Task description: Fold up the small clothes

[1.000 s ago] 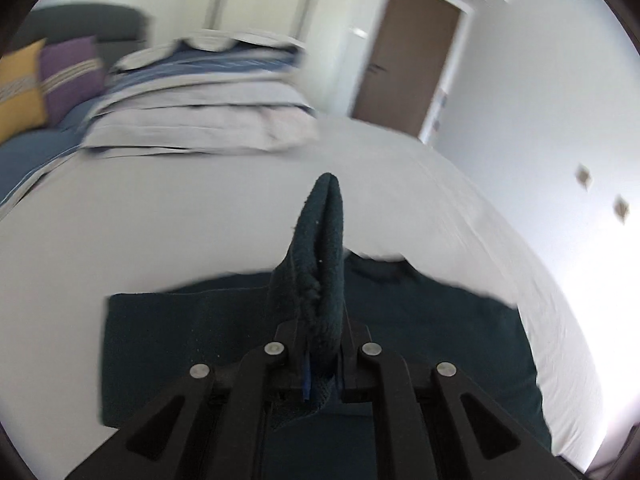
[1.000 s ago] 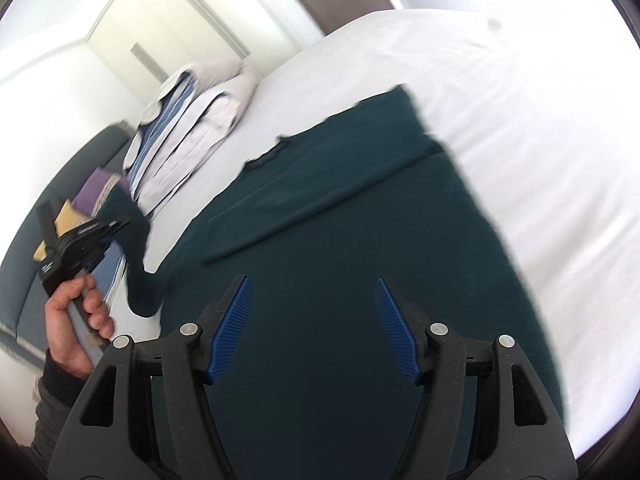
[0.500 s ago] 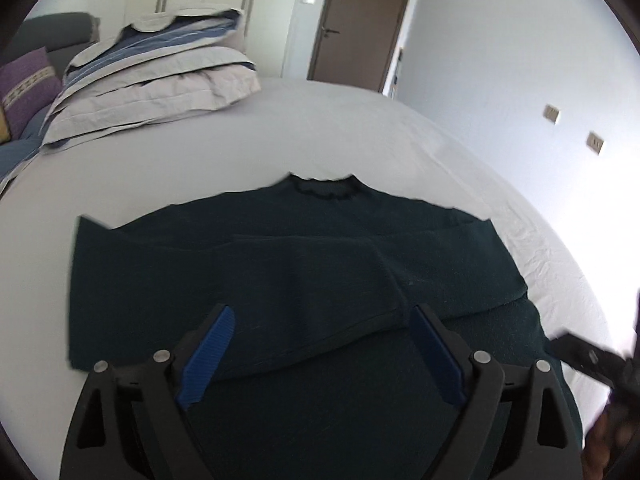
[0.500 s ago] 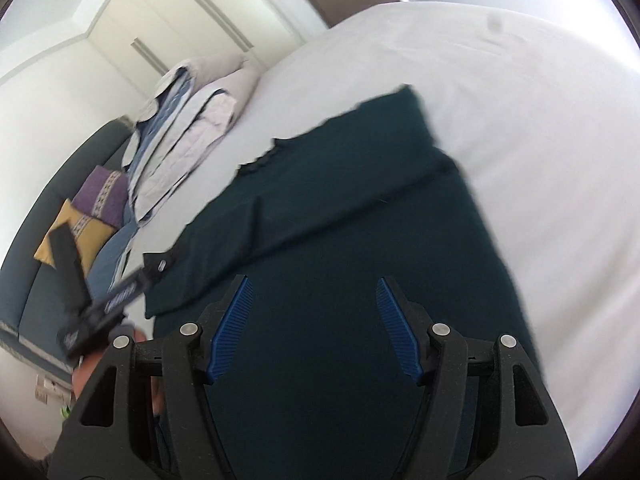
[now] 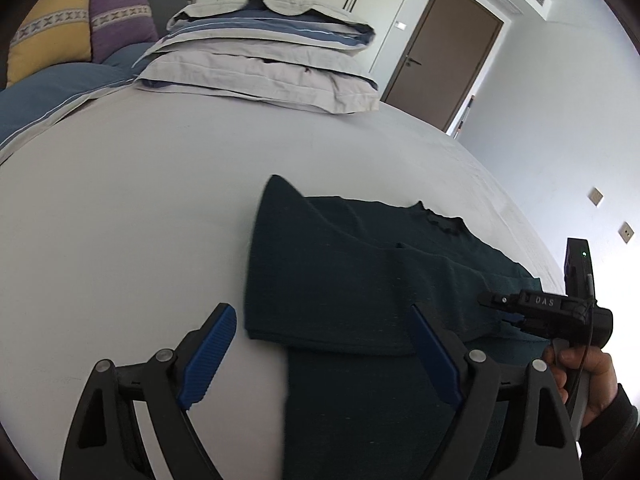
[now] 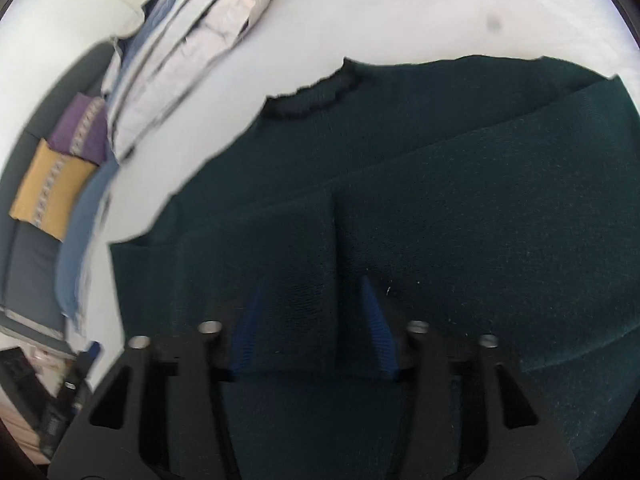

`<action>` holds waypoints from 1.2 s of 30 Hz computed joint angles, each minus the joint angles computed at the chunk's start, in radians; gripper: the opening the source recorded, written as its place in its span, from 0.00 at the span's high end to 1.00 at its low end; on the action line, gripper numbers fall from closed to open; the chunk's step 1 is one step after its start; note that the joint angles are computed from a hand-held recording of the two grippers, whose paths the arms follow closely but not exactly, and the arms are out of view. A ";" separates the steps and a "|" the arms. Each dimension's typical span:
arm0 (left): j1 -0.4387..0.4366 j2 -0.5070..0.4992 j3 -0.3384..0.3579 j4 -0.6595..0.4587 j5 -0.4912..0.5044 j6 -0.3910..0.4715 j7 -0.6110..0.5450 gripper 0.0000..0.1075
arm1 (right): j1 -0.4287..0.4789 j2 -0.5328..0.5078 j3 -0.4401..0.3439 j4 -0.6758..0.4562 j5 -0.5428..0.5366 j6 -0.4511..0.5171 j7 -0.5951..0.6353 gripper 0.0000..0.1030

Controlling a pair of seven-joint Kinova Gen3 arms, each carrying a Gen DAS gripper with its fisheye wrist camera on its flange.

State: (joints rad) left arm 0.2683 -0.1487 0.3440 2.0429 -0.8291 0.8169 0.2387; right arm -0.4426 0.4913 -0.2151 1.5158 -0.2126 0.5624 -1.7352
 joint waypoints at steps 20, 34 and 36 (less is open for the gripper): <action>-0.118 0.062 -0.112 -0.069 0.100 -0.077 -0.214 0.27 | 0.065 -0.114 0.036 0.092 0.093 -0.051 0.010 0.94; -0.099 0.332 -0.293 -0.271 0.287 -0.080 -0.582 0.49 | 0.084 -0.079 0.034 0.127 0.059 -0.118 0.072 0.94; -0.067 0.339 -0.333 -0.258 0.268 -0.104 -0.569 0.49 | 0.076 -0.077 0.044 0.135 0.064 -0.126 0.059 0.94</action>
